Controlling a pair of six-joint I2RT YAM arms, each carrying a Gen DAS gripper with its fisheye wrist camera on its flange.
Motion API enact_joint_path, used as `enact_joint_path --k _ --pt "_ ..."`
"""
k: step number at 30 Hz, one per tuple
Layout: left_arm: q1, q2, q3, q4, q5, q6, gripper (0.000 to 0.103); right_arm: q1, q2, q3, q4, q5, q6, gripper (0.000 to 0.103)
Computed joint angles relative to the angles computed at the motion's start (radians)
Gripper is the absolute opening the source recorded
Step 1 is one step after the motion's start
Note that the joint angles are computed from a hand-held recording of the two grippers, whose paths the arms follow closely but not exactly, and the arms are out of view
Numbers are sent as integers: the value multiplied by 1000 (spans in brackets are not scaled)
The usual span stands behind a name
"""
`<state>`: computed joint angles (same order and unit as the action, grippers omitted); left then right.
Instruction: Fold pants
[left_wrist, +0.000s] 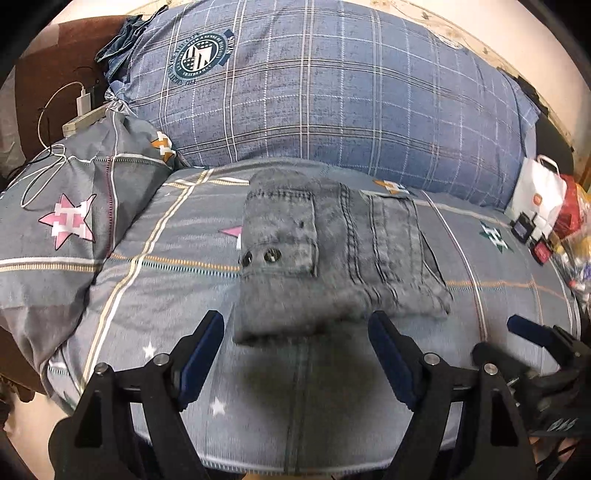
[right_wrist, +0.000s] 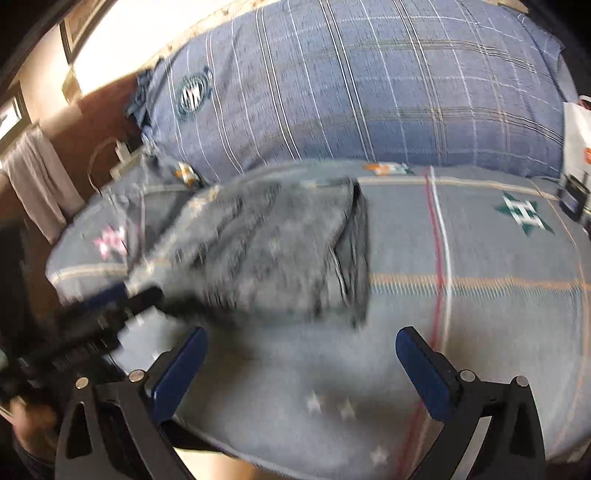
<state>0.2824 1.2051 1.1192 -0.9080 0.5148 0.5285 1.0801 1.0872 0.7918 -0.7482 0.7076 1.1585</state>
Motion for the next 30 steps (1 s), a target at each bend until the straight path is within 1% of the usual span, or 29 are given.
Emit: enact_joint_path --k 3,5,6,7,9,11,13,17,19,25,30 --pt "29 -37 -16 -20 6 16 81 79 90 60 -155 52 121 103" --pt "53 -32 -5 -50 26 21 81 92 139 101 -215 72 146 103" --pt "66 -27 2 -61 38 19 86 94 151 117 -235 81 150 103" --pt "78 -19 14 -75 51 21 95 98 158 136 -258 95 157 103" --pt "94 -16 29 -86 68 13 98 98 173 169 -283 115 156 103" --pt "103 -5 52 -103 94 14 99 107 195 205 -314 153 158 103" --pt "92 1 74 -111 89 0 99 104 201 218 -316 152 152 103" --pt "47 -27 73 -76 39 -29 99 84 208 221 -317 142 132 103" --pt "31 -26 86 -81 43 -24 99 81 205 226 -326 147 136 103" --pt "0 -1 113 -80 62 -47 99 53 203 229 -309 139 97 103" --pt "-40 19 113 -43 21 -82 99 20 212 233 -261 121 36 103"
